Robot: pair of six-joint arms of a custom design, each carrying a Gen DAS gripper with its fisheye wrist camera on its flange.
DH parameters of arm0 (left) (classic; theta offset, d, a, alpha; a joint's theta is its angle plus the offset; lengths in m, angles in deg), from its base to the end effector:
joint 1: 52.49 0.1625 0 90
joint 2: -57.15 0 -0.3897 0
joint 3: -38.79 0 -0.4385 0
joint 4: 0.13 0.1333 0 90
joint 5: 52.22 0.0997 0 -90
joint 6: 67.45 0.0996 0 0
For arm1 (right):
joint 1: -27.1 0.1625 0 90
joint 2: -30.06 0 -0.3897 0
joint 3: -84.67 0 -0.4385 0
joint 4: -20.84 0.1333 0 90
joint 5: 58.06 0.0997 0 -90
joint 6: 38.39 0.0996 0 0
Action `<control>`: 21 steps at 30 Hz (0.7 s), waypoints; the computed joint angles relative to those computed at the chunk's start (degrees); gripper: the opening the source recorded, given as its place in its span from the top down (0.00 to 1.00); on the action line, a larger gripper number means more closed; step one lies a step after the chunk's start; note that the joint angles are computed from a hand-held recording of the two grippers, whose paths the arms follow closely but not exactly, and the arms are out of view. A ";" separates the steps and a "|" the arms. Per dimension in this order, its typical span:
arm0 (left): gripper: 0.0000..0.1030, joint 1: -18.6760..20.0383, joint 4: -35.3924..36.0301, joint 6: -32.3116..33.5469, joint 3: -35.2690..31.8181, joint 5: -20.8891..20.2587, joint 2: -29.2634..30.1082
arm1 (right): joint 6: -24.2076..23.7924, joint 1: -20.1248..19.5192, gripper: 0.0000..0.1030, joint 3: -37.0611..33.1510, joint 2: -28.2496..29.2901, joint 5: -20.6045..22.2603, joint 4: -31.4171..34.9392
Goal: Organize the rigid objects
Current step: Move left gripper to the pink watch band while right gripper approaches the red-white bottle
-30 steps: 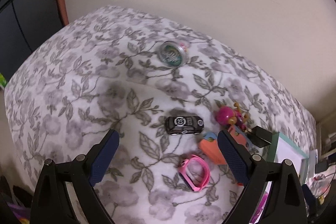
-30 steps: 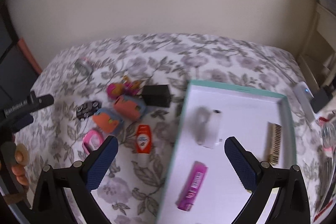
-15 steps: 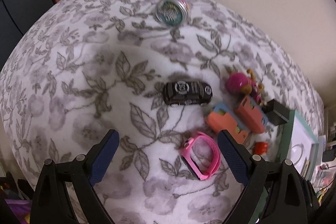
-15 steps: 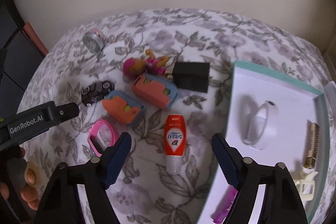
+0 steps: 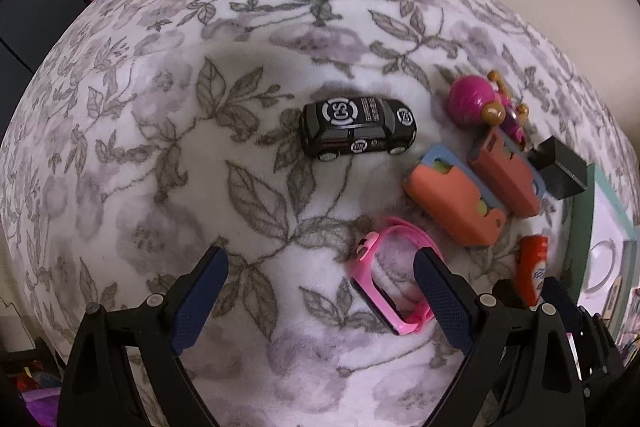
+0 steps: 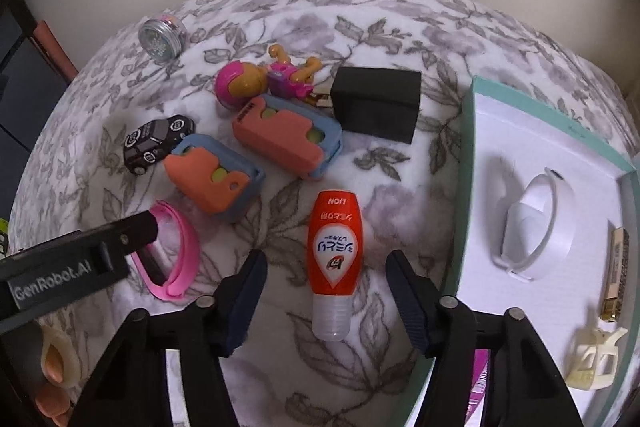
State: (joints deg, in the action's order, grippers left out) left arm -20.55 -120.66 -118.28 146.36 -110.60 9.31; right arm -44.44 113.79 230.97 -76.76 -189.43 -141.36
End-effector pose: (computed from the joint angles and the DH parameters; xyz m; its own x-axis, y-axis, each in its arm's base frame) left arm -0.3501 -0.4369 -0.0500 -0.7217 0.1839 -0.6673 0.2869 0.9568 -0.0467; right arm 0.0472 -0.3533 0.2477 -0.7296 0.3092 0.6099 -0.0285 0.8774 -0.4789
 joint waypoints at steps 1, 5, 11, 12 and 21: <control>0.09 -0.09 0.48 -0.12 -0.17 0.04 0.29 | -0.60 0.30 0.42 0.05 0.64 -0.75 -0.86; 0.13 0.17 1.29 -0.09 -0.81 -0.06 1.10 | -1.55 0.60 0.42 -0.03 1.50 -1.79 -1.71; 0.16 -0.09 2.87 -0.06 -1.61 0.20 3.13 | -3.00 0.55 0.42 -0.11 2.40 -2.48 -3.18; 0.21 -0.03 2.35 0.36 -1.57 -0.15 3.31 | -3.13 0.56 0.42 -0.11 2.46 -2.55 -3.29; 0.39 -0.65 1.16 2.60 -2.33 -0.89 4.22 | -4.32 0.67 0.45 0.00 3.10 -3.08 -4.60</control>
State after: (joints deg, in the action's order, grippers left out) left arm -21.20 -119.49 -115.68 144.03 -111.50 13.52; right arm -48.76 114.47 230.98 -73.66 -192.51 -145.96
